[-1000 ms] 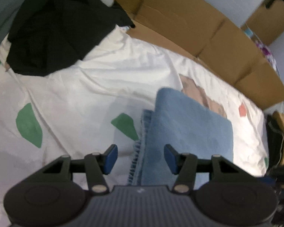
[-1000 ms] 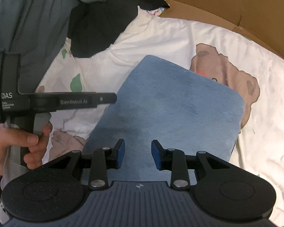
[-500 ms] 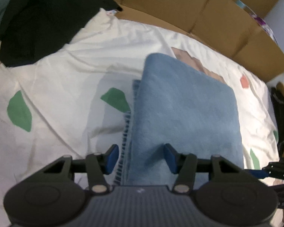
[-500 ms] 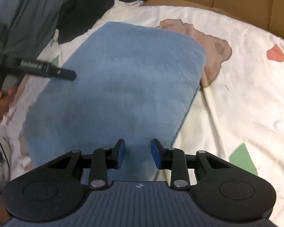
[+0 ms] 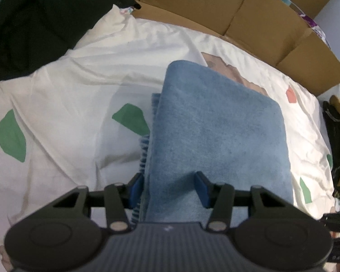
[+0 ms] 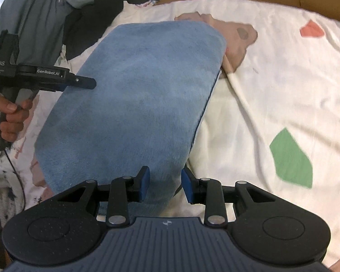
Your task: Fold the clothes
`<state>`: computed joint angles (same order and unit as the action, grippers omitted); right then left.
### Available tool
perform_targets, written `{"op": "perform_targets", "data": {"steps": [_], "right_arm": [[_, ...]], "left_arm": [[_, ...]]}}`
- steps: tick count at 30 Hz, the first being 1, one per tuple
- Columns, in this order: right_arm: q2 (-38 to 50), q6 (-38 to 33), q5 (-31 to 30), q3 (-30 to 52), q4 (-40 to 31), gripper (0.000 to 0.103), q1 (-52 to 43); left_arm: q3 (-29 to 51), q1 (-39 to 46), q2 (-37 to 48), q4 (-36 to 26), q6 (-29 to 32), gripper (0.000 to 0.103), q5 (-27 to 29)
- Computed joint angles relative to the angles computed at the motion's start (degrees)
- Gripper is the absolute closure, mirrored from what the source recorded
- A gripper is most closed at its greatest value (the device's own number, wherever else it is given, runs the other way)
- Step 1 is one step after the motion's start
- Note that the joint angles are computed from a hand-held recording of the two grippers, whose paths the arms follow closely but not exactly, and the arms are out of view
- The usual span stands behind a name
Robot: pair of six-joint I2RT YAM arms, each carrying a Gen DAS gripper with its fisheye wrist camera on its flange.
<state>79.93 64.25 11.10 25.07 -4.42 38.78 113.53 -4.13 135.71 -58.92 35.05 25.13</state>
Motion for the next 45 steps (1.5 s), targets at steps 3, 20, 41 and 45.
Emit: {"op": "perform_targets", "data": {"steps": [3,20,41,45], "right_arm": [[0.10,1.78,-2.51,-1.64,3.04,0.066,0.24],[-0.39,10.43,-10.70,-10.12,18.51,0.068,-4.04],[16.53,7.93,-11.82,-11.97,43.32,0.065,-19.95],[22.02,8.29,-12.78,-10.39,48.33,0.059,-20.66]], "left_arm": [[-0.77,-0.23,-0.23,0.97,-0.06,0.050,-0.42],[-2.93,-0.19,-1.75,2.36,-0.42,0.054,-0.89],[1.29,-0.58,1.10,1.20,-0.66,0.056,-0.02],[2.78,-0.11,2.00,-0.66,-0.67,0.050,0.04]]}}
